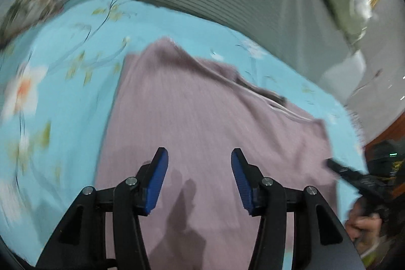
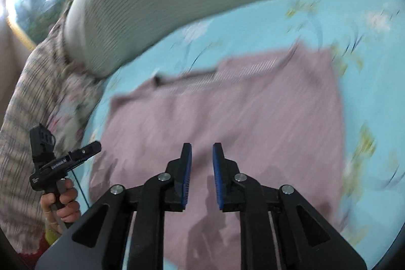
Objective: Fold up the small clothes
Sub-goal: 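Open both tools and release the folded hem onto the sweater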
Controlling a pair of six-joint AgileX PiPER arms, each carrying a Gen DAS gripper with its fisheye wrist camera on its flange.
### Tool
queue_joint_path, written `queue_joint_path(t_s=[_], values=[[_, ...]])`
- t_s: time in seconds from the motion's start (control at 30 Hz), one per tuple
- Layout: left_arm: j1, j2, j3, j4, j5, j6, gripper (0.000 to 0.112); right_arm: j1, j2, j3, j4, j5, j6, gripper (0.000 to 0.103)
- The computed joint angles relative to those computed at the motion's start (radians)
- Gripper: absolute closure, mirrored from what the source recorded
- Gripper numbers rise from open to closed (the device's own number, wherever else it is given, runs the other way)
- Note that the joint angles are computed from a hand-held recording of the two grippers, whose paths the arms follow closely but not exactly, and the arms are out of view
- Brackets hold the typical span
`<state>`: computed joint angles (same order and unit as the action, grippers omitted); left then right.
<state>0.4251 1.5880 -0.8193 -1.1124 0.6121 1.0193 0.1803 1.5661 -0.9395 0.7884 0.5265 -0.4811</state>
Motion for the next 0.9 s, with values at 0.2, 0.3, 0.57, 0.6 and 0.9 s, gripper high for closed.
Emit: queue_joint_path(t_s=[0.2,0.3,0.57,0.6,0.9], values=[[0.112,-0.155,0.242,-0.122,0.136,0.200,0.060,0.038,0.011,0.060,-0.008,0.004,-0.014,0.084],[0.097,-0.127,0.264,-0.056,0.064,0.185,0.062,0.018,0.051,0.036,-0.148,0.003,0.110,0.083],[0.339,-0.050,0.255,0.005,0.182,0.245,0.089,-0.172,-0.099,0.164,-0.110,-0.055,0.075,0.089],[0.362,-0.051,0.260,0.004,0.200,0.252,0.089,-0.184,-0.111,0.171,-0.106,-0.049,0.076,0.089],[0.469,-0.189,0.394,-0.003,0.268,0.234,0.053,-0.102,-0.349,0.330,-0.006,-0.081,0.032,0.066]])
